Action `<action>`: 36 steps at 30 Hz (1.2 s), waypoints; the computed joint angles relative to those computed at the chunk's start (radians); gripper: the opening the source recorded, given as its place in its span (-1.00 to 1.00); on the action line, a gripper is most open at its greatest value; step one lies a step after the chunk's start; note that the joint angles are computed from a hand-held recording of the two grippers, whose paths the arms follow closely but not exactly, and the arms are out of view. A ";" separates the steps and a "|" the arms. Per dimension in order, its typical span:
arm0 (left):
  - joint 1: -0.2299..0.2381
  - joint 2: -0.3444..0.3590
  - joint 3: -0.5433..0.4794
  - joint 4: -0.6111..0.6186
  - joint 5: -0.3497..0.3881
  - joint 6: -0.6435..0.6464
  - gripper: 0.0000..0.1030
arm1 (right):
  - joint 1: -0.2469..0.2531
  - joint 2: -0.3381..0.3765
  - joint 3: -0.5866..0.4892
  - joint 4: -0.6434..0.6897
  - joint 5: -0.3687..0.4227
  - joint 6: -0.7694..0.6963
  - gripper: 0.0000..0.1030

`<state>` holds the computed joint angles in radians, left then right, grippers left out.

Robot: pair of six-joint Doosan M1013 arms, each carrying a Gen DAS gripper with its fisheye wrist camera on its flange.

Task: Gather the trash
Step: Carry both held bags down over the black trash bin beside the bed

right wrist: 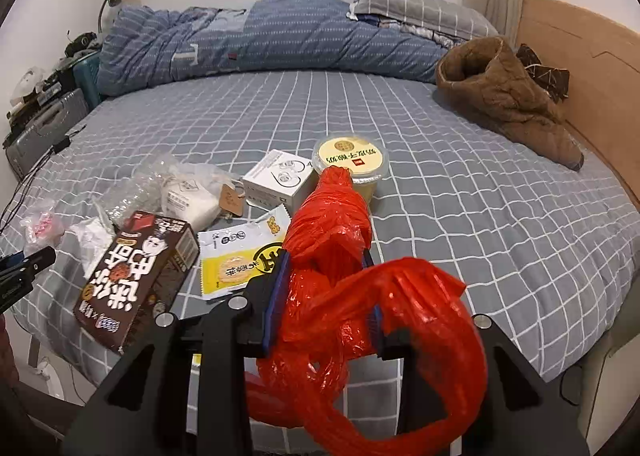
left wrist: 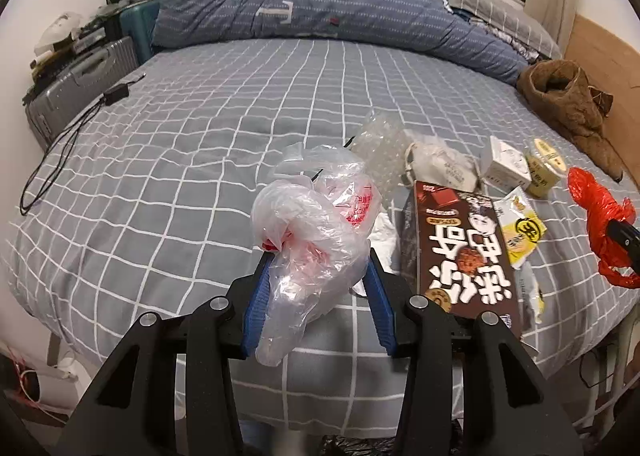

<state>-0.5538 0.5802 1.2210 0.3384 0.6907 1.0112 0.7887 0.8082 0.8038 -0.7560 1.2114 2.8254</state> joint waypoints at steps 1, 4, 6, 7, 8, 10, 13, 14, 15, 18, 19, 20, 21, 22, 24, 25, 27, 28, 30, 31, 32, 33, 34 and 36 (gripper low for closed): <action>-0.002 -0.008 0.008 0.001 -0.007 -0.004 -0.15 | 0.004 -0.004 0.004 -0.008 -0.001 0.006 -0.36; -0.006 -0.022 0.021 -0.005 -0.023 0.002 -0.15 | 0.015 -0.010 0.008 -0.025 0.004 0.015 -0.36; -0.011 -0.028 0.026 0.001 -0.028 0.003 -0.15 | 0.022 -0.014 0.008 -0.034 0.008 0.020 -0.36; -0.015 -0.033 0.032 0.004 -0.032 0.001 -0.15 | 0.025 -0.016 0.011 -0.037 0.007 0.024 -0.36; -0.017 -0.037 0.036 0.002 -0.034 0.003 -0.15 | 0.028 -0.017 0.012 -0.039 0.008 0.027 -0.36; -0.020 -0.046 0.048 0.002 -0.041 0.001 -0.15 | 0.035 -0.021 0.015 -0.042 0.012 0.034 -0.36; -0.027 -0.060 0.067 0.017 -0.051 -0.013 -0.15 | 0.043 -0.027 0.024 -0.048 0.009 0.043 -0.36; -0.029 -0.064 0.073 0.025 -0.053 -0.017 -0.15 | 0.047 -0.029 0.025 -0.050 0.008 0.045 -0.36; -0.032 -0.068 0.079 0.030 -0.054 -0.018 -0.15 | 0.050 -0.029 0.025 -0.052 0.007 0.046 -0.36; -0.038 -0.080 0.096 0.037 -0.064 -0.022 -0.15 | 0.059 -0.027 0.017 -0.058 0.012 0.040 -0.36; -0.040 -0.085 0.103 0.036 -0.067 -0.020 -0.15 | 0.061 -0.027 0.016 -0.059 0.013 0.039 -0.36; -0.041 -0.089 0.107 0.035 -0.070 -0.020 -0.15 | 0.065 -0.027 0.016 -0.059 0.013 0.039 -0.36; -0.042 -0.094 0.114 0.033 -0.073 -0.020 -0.15 | 0.067 -0.027 0.016 -0.060 0.014 0.040 -0.36; -0.042 -0.098 0.118 0.030 -0.075 -0.019 -0.15 | 0.071 -0.028 0.015 -0.059 0.013 0.040 -0.36; -0.043 -0.105 0.128 0.027 -0.080 -0.019 -0.15 | 0.075 -0.027 0.013 -0.061 0.013 0.038 -0.36; -0.044 -0.108 0.133 0.026 -0.082 -0.021 -0.15 | 0.078 -0.027 0.012 -0.062 0.012 0.038 -0.36; -0.045 -0.117 0.144 0.024 -0.084 -0.024 -0.15 | 0.085 -0.028 0.012 -0.061 0.009 0.041 -0.36; -0.046 -0.119 0.149 0.025 -0.085 -0.025 -0.15 | 0.088 -0.027 0.011 -0.061 0.009 0.040 -0.36; -0.049 -0.127 0.159 0.032 -0.086 -0.031 -0.15 | 0.094 -0.027 0.010 -0.061 0.010 0.038 -0.36; -0.051 -0.131 0.166 0.035 -0.087 -0.034 -0.15 | 0.098 -0.027 0.011 -0.061 0.010 0.038 -0.36; -0.052 -0.135 0.172 0.037 -0.088 -0.037 -0.15 | 0.100 -0.028 0.012 -0.059 0.010 0.038 -0.36; -0.053 -0.137 0.176 0.036 -0.088 -0.037 -0.15 | 0.103 -0.027 0.011 -0.058 0.010 0.038 -0.36; -0.054 -0.142 0.182 0.035 -0.089 -0.037 -0.15 | 0.107 -0.029 0.015 -0.057 0.005 0.043 -0.36; -0.056 -0.148 0.191 0.031 -0.091 -0.034 -0.15 | 0.112 -0.027 0.012 -0.055 0.008 0.044 -0.36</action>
<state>-0.6099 0.4323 1.4125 0.3689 0.5998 0.9767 0.9006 0.7809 0.8161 -0.8107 1.2190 2.8695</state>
